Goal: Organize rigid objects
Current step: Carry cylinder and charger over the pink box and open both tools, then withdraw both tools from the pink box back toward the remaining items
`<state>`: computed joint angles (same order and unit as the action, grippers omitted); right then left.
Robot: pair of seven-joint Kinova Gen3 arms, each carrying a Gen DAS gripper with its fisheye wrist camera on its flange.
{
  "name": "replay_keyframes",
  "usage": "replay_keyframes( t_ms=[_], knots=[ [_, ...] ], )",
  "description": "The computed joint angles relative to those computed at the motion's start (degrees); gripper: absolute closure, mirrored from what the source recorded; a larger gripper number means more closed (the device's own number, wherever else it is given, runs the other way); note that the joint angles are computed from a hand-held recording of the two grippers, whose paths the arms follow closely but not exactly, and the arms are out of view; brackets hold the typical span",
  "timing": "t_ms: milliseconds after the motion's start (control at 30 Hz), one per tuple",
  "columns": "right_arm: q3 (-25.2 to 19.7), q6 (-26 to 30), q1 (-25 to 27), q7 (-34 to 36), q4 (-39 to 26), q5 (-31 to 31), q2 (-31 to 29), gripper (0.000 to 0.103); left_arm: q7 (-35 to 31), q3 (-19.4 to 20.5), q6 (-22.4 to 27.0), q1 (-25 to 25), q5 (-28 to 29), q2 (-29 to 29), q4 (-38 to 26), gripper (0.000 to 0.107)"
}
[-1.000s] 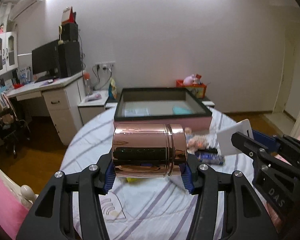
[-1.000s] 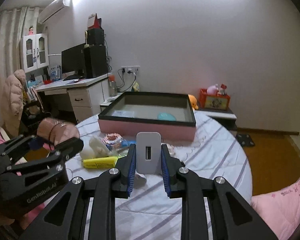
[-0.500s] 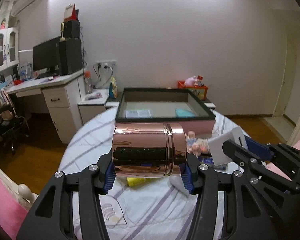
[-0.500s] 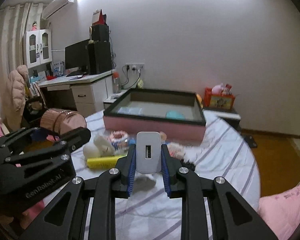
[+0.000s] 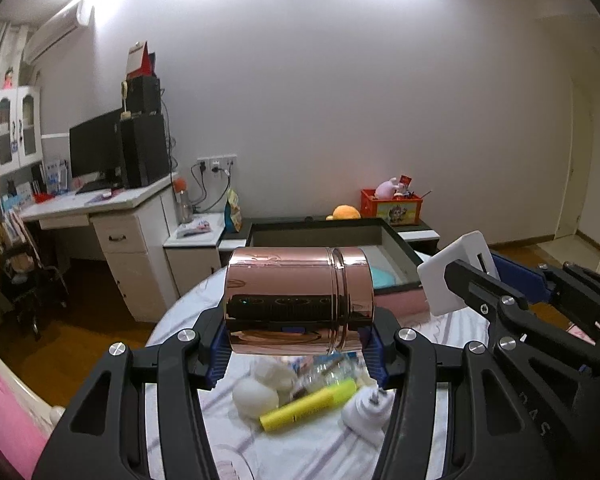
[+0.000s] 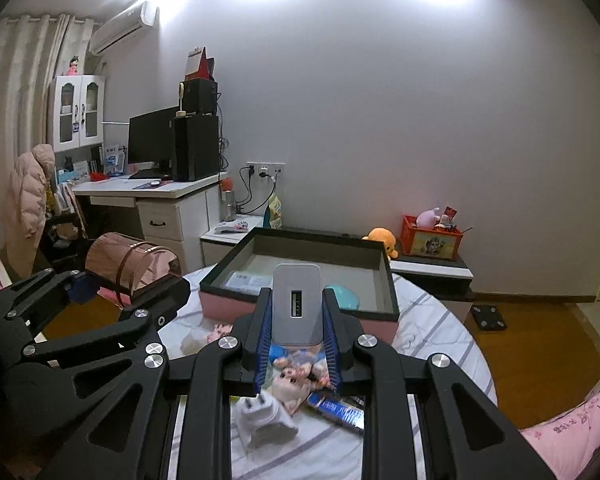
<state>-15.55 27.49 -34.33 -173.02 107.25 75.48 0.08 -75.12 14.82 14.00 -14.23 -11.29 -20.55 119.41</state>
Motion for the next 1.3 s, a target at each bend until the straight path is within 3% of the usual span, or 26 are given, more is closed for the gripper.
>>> replay_keyframes(
  t_ms=[167, 267, 333, 433, 600, 667, 733, 867, 1033, 1100, 1133, 1167, 1200, 1300],
  knots=[
    [2.58, -2.02, 1.08, 9.07, -5.38, -6.33, 2.64, 0.079, 1.10, 4.63, -0.89, -4.16, -3.93, 5.91, -6.01, 0.053],
    [5.32, -3.30, 1.21, 16.06, -10.82, -11.60, 6.26, 0.080, 3.39, 4.48, 0.89, -2.68, -8.20, 11.61, -11.51, 0.053],
    [2.04, -1.96, 4.98, 20.72, -15.18, -14.29, 9.43, 0.080, 2.03, 5.66, 2.27, -3.25, -8.40, 16.76, -16.14, 0.053],
    [-5.67, 0.86, 12.28, 27.71, -22.15, -18.28, 15.17, 0.079, 1.29, 3.88, 5.92, -0.30, -9.86, 23.40, -22.40, 0.053],
    [-14.20, 7.39, 18.38, 39.36, -33.94, -24.77, 25.07, 0.079, -6.92, 3.18, 15.73, 0.80, -4.04, 35.44, -34.79, 0.053],
    [-15.63, 10.66, 19.01, 44.02, -38.87, -27.84, 28.99, 0.079, -9.38, 2.49, 19.41, 1.60, -2.76, 39.43, -39.05, 0.053],
    [-14.69, 12.84, 18.45, 48.68, -43.19, -32.29, 32.33, 0.079, -10.40, 1.09, 22.28, 3.15, -2.24, 42.02, -42.09, 0.053],
    [-7.26, 15.20, 15.08, 56.06, -48.42, -41.61, 35.36, 0.079, -13.36, -1.30, 28.38, 6.20, -0.65, 46.97, -48.53, 0.053],
    [0.44, 18.43, 12.71, 63.56, -53.95, -53.26, 38.16, 0.079, -14.73, -5.06, 29.62, 9.52, 0.77, 48.63, -50.06, 0.051],
    [3.52, 18.09, 12.12, 65.48, -53.93, -57.91, 38.26, 0.079, -15.60, -6.35, 28.69, 10.36, 1.85, 48.24, -49.30, 0.047],
    [5.00, 16.81, 11.74, 65.66, -52.59, -59.29, 37.52, 0.078, -15.70, -7.34, 28.14, 11.05, 1.98, 47.85, -48.86, 0.038],
    [5.77, 16.10, 11.54, 65.73, -51.76, -59.91, 36.99, 0.074, -15.98, -8.22, 27.64, 11.70, 2.17, 47.38, -48.33, 0.025],
    [6.25, 15.31, 11.61, 65.99, -50.91, -60.88, 36.37, 0.056, -16.28, -9.09, 26.32, 12.33, 2.36, 46.29, -46.93, 0.023],
    [9.07, 11.46, 10.57, 64.77, -46.67, -62.68, 33.28, 0.019, -17.25, -11.45, 23.69, 13.67, 3.66, 42.78, -43.42, 0.022]
  ],
)
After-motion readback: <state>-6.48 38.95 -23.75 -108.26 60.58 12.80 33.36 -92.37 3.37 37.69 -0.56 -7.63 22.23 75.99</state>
